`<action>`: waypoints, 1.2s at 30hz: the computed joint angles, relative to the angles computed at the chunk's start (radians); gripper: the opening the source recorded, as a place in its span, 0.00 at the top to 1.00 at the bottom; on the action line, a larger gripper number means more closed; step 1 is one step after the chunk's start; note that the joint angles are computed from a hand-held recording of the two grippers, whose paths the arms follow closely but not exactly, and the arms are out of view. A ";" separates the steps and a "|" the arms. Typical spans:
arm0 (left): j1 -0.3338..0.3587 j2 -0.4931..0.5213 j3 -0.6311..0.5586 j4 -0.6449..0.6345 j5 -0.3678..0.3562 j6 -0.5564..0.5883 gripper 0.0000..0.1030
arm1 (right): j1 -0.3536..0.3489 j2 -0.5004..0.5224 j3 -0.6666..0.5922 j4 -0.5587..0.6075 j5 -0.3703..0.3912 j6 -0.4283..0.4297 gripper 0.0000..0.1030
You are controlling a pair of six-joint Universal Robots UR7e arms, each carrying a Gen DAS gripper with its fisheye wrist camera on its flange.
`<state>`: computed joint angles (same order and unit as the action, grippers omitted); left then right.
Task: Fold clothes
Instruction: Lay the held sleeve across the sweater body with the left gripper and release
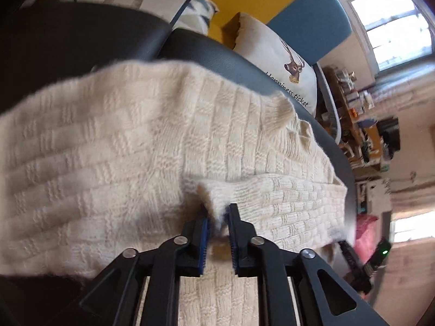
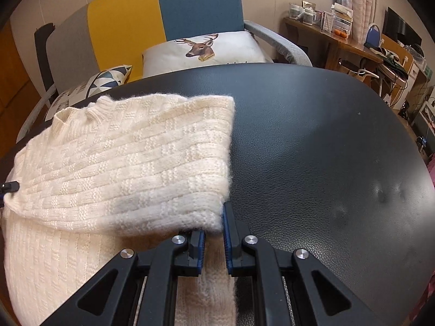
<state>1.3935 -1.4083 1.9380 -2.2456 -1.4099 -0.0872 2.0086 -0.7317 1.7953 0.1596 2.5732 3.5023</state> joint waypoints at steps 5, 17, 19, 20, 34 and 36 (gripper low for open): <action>0.009 0.003 -0.024 0.038 -0.040 -0.013 0.78 | -0.002 -0.006 0.005 -0.006 -0.004 -0.007 0.90; -0.079 0.027 -0.016 -0.046 0.203 0.050 0.93 | 0.005 0.018 -0.009 -0.001 0.004 -0.010 0.90; -0.062 0.028 -0.012 -0.047 0.191 0.040 0.90 | 0.005 0.020 -0.011 0.002 0.004 -0.013 0.89; -0.051 0.022 -0.014 -0.039 0.166 0.028 0.89 | 0.002 0.012 -0.003 -0.007 -0.005 -0.016 0.89; -0.140 -0.107 0.111 -0.041 0.119 0.020 0.83 | -0.041 -0.133 0.144 -0.135 -0.154 0.009 0.80; -0.151 -0.082 0.119 -0.047 0.131 -0.002 0.83 | -0.049 -0.205 0.217 -0.189 -0.214 0.030 0.77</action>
